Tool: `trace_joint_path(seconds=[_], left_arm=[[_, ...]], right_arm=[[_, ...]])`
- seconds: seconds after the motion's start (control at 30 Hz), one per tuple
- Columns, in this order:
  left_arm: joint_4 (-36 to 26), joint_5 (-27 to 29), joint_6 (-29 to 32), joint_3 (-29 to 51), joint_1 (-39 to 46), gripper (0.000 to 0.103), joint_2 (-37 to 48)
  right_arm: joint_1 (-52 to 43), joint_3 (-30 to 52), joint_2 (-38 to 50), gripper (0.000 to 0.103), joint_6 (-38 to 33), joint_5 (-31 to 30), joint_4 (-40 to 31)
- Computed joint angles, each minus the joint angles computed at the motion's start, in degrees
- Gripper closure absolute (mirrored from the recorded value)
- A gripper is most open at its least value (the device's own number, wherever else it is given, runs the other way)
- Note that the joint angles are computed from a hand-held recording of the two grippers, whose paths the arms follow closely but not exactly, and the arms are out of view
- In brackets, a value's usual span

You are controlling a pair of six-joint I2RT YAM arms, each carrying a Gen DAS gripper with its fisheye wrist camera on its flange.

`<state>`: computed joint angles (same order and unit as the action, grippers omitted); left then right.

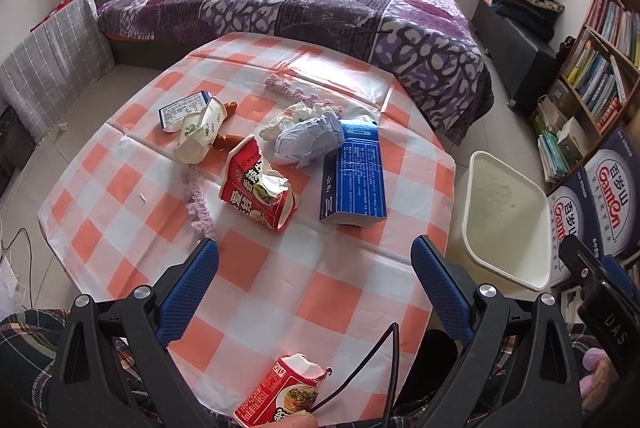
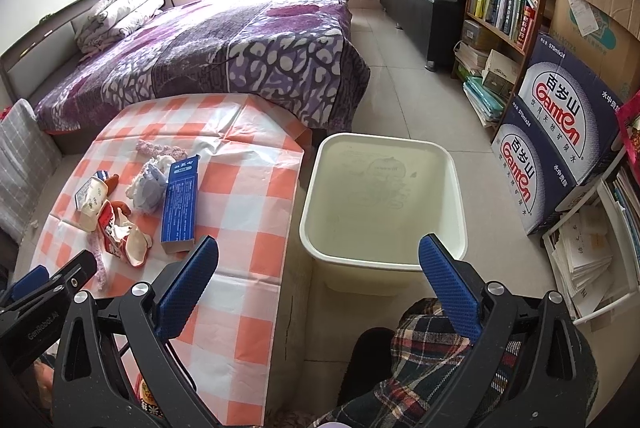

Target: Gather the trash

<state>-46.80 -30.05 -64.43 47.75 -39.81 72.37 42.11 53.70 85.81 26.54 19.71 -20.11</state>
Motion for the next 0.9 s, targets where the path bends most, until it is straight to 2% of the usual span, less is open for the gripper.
trace_joint_path(seconds=[0.17, 0.33, 0.5, 0.63, 0.77, 0.9], left_arm=[[1.1, 5.45, 2.99, -2.53, 9.15, 0.009, -1.72], [2.3, 13.03, 9.07, -5.43, 22.21, 0.009, -2.99], [3.22, 19.59, 19.2, -5.37, 36.46, 0.009, -0.09], [6.4, 27.31, 24.62, -6.15, 46.41, 0.009, 4.83], [10.49, 30.24, 26.9, -7.51, 49.5, 0.009, 8.03], [10.92, 30.65, 26.66, -7.49, 47.67, 0.009, 8.46]], right_arm=[[-0.27, 5.99, 5.21, 0.007, -0.13, -3.55, -1.08], [-0.42, 13.5, 13.09, 0.007, -1.96, -7.9, -3.21], [-0.17, 21.05, 20.82, 0.007, -8.87, -9.97, -4.71], [-0.19, 26.64, 26.99, 0.007, -15.36, -15.91, -5.74], [-0.28, 31.54, 33.07, 0.007, -18.0, -17.05, -7.66], [-2.26, 37.28, 39.53, 0.007, -16.85, -22.18, -10.35]])
